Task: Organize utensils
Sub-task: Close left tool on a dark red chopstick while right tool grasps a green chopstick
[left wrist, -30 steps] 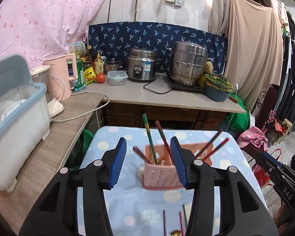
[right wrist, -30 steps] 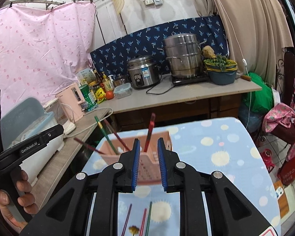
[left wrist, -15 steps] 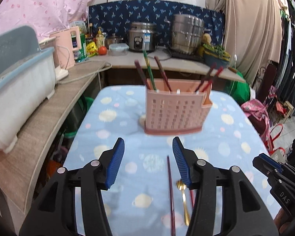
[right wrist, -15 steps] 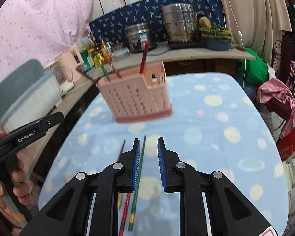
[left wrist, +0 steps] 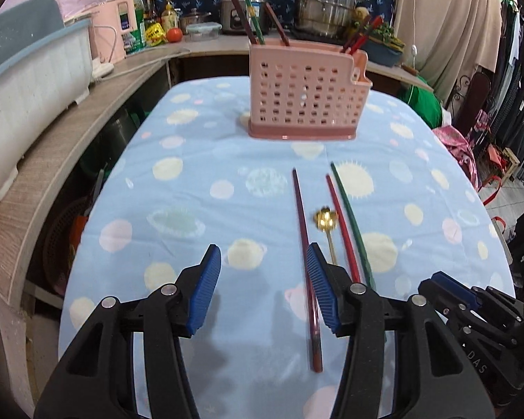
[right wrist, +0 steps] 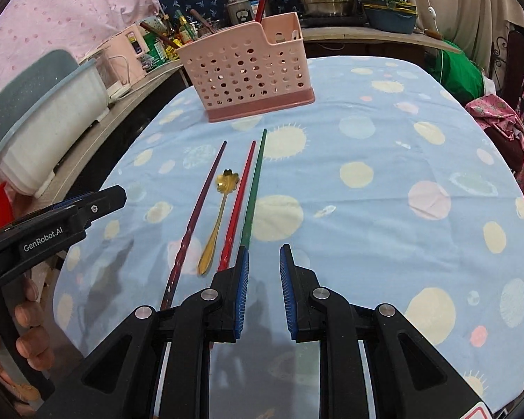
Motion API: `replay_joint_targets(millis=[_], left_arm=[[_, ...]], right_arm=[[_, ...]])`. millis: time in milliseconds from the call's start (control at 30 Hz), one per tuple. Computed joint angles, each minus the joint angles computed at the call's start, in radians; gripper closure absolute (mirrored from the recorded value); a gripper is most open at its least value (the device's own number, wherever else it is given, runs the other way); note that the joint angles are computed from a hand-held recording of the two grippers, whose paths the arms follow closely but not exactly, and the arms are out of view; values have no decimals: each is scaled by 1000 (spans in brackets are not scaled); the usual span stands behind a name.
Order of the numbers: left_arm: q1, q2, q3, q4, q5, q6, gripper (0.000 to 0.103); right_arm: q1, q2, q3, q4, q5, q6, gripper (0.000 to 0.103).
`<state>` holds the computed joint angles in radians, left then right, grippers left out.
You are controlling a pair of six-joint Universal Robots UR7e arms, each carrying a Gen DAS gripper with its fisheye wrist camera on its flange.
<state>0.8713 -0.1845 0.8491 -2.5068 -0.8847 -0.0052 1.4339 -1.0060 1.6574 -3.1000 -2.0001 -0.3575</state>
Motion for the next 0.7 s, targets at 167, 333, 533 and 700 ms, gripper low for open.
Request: replay_joint_targets(millis=[167,333,533,700], left_arm=[[4,-22,62,4,-4,-27,54],[7,-32,93,8,-3,-43,54],[10,-39,115,19,-8,-56,54],[11,-44,132,34,-17,-66,54]], right_arm=[[0,9,13,13,-1,-2,84],[3,23,8,22,-5,-7,84],[0,41,0,24,-15,-11,84],[-2,55,-11,30,-22,-14,84]])
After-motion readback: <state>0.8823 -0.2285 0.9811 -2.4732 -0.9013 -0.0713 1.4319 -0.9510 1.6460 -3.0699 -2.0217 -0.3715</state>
